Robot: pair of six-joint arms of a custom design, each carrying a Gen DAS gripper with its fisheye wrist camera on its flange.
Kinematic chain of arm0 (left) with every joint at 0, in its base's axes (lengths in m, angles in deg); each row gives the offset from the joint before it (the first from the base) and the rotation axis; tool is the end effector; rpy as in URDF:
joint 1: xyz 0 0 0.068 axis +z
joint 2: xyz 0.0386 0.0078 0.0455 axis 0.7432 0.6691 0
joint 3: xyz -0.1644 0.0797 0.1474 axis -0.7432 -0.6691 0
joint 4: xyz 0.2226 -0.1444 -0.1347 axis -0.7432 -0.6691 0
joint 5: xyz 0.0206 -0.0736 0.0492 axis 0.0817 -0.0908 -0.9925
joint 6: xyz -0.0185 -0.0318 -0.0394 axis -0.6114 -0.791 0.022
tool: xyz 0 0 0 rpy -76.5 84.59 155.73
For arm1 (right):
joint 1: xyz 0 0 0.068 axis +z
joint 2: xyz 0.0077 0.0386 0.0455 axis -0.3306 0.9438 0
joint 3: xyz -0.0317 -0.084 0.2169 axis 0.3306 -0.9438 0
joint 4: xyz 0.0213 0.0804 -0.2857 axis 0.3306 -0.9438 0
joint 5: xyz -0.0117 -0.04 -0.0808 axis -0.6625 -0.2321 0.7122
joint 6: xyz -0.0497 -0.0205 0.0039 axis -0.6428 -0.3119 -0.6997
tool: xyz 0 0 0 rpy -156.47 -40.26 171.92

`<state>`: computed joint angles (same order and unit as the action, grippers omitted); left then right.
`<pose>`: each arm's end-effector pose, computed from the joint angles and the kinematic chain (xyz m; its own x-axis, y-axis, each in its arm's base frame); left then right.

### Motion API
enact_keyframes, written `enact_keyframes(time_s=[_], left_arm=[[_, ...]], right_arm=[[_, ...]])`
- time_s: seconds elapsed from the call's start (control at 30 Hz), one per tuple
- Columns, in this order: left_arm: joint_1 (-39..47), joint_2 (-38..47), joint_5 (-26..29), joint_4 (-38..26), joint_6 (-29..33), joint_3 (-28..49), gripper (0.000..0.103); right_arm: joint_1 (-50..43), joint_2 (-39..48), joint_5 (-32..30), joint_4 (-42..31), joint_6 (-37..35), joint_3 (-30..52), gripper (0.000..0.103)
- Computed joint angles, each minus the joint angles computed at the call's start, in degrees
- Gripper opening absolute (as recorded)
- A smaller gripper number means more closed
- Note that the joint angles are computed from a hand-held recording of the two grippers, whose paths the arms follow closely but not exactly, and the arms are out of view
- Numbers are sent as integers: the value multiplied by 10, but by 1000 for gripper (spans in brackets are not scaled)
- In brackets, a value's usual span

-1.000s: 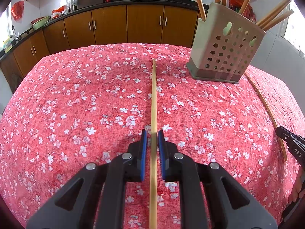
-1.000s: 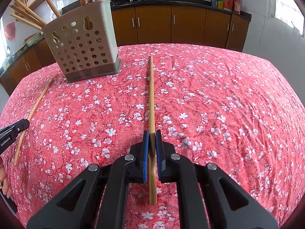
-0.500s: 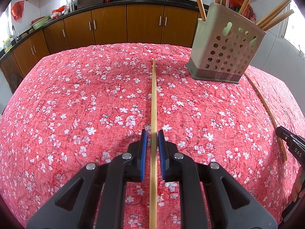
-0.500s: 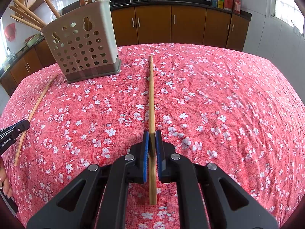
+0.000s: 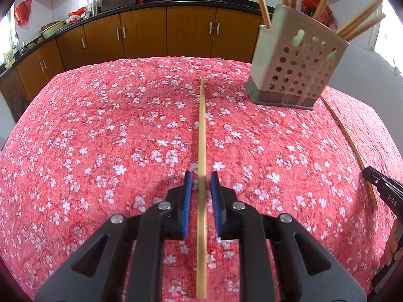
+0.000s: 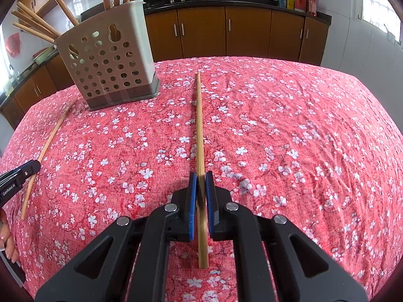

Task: Organize utensils
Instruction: 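Hold the last chopsticks on the cloth with both tools, then lift the left tool's chopstick into the holder while the right tool inserts its own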

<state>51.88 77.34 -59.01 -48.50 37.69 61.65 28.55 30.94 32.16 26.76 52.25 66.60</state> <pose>0.3951 0.0141 0.0218 -0.7018 0.3567 -0.6166 0.4761 0.8788 -0.0335 0.2282 0.2204 0.0263 -0.6434 0.4286 -0.6343 0.4732 0.8740 0.1106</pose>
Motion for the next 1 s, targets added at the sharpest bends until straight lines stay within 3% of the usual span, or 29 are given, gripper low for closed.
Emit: enact_keyframes(time_s=[0.43,0.7,1.0], left_arm=[[-5,-30,-9,10,19,-39,18],[6,-46,-6,4,16,-56,8],[34,-133,44,-42,36,-77,8]], right_arm=[[10,-12,1,-4,12,-10,8],[21,-30,2,-8,23,-23,8],[55,-140,93,-76,54,-54,8]])
